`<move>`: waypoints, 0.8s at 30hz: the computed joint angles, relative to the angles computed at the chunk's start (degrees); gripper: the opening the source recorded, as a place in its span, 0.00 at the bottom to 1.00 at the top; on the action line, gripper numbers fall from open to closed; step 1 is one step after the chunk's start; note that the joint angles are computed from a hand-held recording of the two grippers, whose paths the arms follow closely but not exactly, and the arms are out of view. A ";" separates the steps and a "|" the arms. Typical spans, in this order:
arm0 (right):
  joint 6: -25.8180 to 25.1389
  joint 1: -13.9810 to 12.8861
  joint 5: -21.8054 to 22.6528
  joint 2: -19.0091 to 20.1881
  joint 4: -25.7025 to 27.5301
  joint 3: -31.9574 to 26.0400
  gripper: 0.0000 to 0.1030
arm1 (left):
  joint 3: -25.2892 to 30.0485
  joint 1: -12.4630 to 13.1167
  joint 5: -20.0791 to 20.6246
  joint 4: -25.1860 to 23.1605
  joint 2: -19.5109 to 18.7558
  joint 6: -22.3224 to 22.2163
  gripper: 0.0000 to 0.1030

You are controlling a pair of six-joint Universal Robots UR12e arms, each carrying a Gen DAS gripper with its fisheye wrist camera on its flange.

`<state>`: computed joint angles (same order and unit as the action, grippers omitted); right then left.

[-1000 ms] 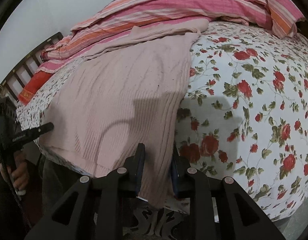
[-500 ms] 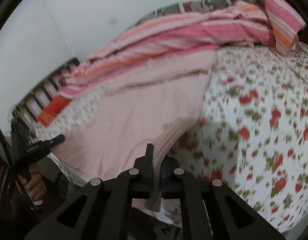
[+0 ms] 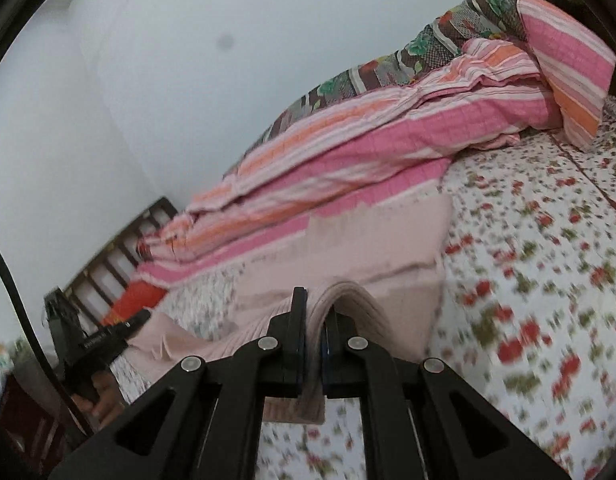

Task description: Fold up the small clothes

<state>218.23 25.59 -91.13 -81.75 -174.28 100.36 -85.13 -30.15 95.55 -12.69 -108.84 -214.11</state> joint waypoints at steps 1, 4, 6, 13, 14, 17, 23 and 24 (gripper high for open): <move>0.28 -0.34 0.21 0.48 0.00 -0.67 0.05 | 0.78 0.08 0.27 -0.55 -0.48 -0.27 0.07; 1.19 -1.79 1.86 2.61 0.32 -3.46 0.05 | 4.35 0.87 0.15 -2.01 -2.92 -0.62 0.07; 1.31 -2.56 2.86 3.83 0.85 -5.02 0.05 | 6.09 1.19 0.02 -2.68 -4.21 -0.76 0.07; 3.44 -5.39 6.21 7.86 5.01 -9.92 0.05 | 14.20 2.40 -0.98 -8.59 -10.10 -1.79 0.07; 3.39 -5.82 6.58 8.62 6.43 -10.96 0.05 | 15.03 2.57 -1.35 -9.35 -10.74 -2.03 0.07; 0.71 -6.18 5.41 10.20 12.88 -14.09 0.05 | 18.90 3.23 -3.17 -12.13 -13.44 -2.56 0.07; -0.92 -7.61 5.67 13.97 19.31 -19.12 0.05 | 25.98 3.79 -3.33 -16.45 -18.19 -1.57 0.07; -0.76 -7.82 5.72 14.46 20.31 -19.77 0.05 | 26.69 3.95 -3.63 -16.85 -18.72 -1.79 0.07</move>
<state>217.46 17.77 -85.41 -67.28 -153.97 80.60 -58.44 -26.21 91.92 -29.54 -127.56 -215.90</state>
